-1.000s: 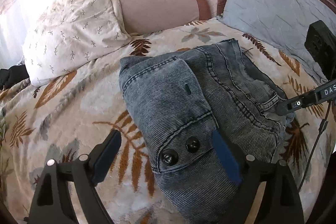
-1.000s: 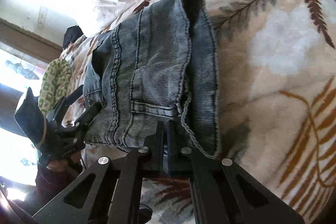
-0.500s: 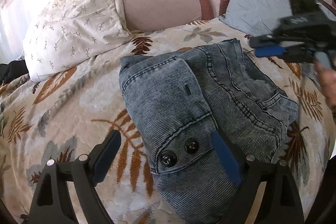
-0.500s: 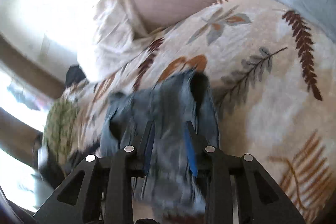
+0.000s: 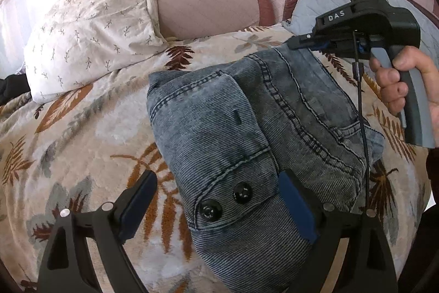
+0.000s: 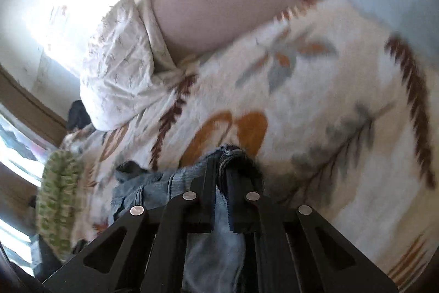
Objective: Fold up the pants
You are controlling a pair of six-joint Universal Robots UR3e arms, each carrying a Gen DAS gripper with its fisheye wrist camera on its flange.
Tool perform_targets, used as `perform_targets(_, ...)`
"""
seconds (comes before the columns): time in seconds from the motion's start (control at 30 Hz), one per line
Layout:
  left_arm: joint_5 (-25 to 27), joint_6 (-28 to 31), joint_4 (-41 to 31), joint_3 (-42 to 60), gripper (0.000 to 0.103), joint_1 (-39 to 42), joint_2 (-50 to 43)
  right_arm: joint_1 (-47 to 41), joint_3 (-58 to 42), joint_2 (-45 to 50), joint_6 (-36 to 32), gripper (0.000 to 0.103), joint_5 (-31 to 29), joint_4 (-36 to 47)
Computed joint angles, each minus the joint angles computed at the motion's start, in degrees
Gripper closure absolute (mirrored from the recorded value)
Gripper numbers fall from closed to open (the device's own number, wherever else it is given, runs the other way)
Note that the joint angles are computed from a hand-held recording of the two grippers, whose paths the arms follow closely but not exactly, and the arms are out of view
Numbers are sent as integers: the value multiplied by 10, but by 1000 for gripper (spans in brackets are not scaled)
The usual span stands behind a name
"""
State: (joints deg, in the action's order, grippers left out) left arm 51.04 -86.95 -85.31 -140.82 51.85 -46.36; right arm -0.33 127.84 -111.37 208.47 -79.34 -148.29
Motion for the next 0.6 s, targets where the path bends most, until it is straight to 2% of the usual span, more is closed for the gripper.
perform_targets(0.17,1,-7,0,2,9,-1,-15,52,-55,116,-13,99,-91,-14)
perform_targets(0.3,0,-4,-5,-2,9,2,-7,38,-43,174,-29,102,-78,-25)
perform_targets(0.43,6,5,-20,12,9,5,-9,8,-24,134,-33,100,-39,-12)
perform_targets(0.53,0,51,-75,34,9,25,12,-20,4,63,-28,89,-5,12)
perform_targets(0.57,-4,68,-94,42,9,33,18,-39,16,21,-25,78,16,34)
perform_targets(0.6,-10,86,-120,53,9,43,25,-53,26,-15,-24,71,34,48)
